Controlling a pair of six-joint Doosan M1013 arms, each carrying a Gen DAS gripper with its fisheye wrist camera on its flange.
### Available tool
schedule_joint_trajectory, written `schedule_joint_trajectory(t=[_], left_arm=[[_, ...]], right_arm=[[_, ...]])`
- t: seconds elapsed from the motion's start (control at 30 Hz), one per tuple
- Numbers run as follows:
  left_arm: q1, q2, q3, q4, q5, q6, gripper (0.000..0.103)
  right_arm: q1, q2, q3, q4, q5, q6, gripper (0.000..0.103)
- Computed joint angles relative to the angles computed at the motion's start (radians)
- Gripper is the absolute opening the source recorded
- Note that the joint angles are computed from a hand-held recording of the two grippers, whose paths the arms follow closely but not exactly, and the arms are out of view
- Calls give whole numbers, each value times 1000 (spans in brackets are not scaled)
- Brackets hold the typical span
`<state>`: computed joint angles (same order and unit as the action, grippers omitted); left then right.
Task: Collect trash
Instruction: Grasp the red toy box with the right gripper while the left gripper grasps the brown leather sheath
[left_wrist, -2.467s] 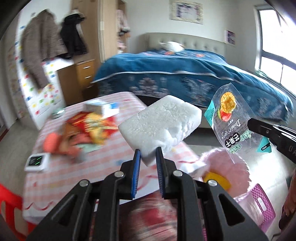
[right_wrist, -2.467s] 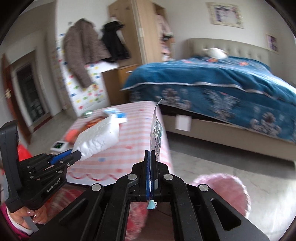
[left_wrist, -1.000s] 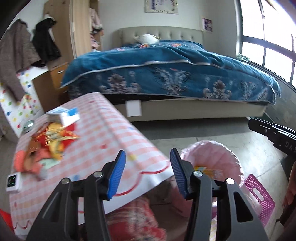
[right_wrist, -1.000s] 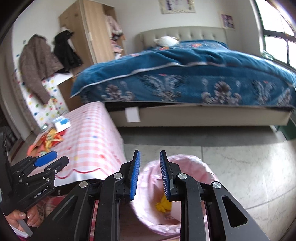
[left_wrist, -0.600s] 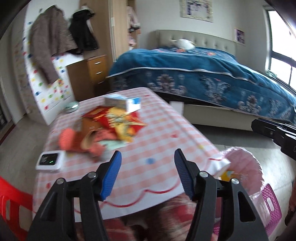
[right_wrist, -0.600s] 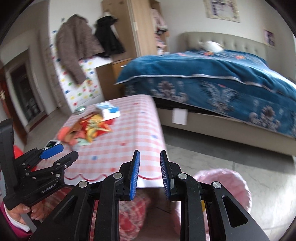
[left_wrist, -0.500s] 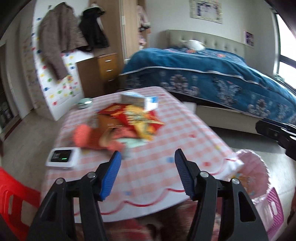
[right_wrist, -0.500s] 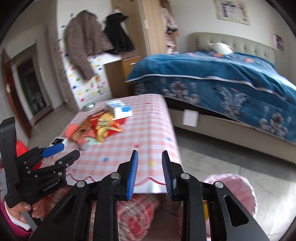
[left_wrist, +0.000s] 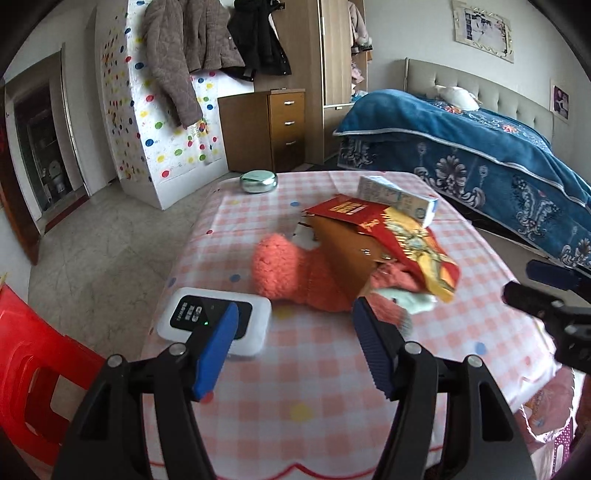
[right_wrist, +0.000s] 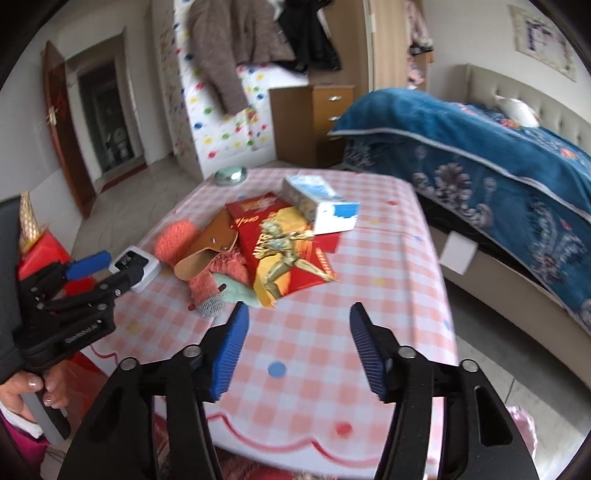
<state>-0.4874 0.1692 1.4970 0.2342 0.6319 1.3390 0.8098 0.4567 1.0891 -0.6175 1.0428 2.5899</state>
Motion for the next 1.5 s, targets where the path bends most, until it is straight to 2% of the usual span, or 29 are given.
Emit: schedule_joint_trajectory(t=[0.13, 0.43, 0.5, 0.53, 0.6, 0.77, 0.93, 1.13, 1.17, 1.33, 1.43, 1.5], left_arm=[[8, 29, -30, -9, 11, 13, 63], [-4, 77, -81, -16, 19, 39, 63], [-4, 83, -87, -18, 21, 40, 63], [-4, 86, -90, -21, 22, 39, 63], [-4, 87, -92, -19, 24, 33, 63], [-4, 77, -84, -9, 31, 12, 63], [-7, 60, -66, 16, 33, -15, 63], [-4, 33, -40, 17, 29, -24, 63], [-3, 31, -38, 9, 30, -20, 63], [-9, 23, -32, -39, 20, 28, 63], [-13, 30, -37, -62, 22, 61, 63], [-14, 39, -43, -74, 36, 74, 57]], right_arm=[[-30, 26, -23, 50, -25, -58, 85], [-96, 71, -55, 181, -80, -170, 88], [-112, 74, -55, 237, -104, -200, 88], [-125, 72, -51, 306, -131, -228, 88], [-132, 72, -53, 324, -134, -243, 89], [-113, 78, -68, 308, -101, -306, 82], [-93, 70, -67, 297, -83, -314, 64], [-55, 38, -34, 178, -102, -208, 60], [-39, 26, -27, 117, -93, -155, 60], [-5, 4, -10, 0, -49, -33, 55], [-2, -8, 1, -18, -37, -15, 55], [1, -20, 15, -33, -33, 3, 55]])
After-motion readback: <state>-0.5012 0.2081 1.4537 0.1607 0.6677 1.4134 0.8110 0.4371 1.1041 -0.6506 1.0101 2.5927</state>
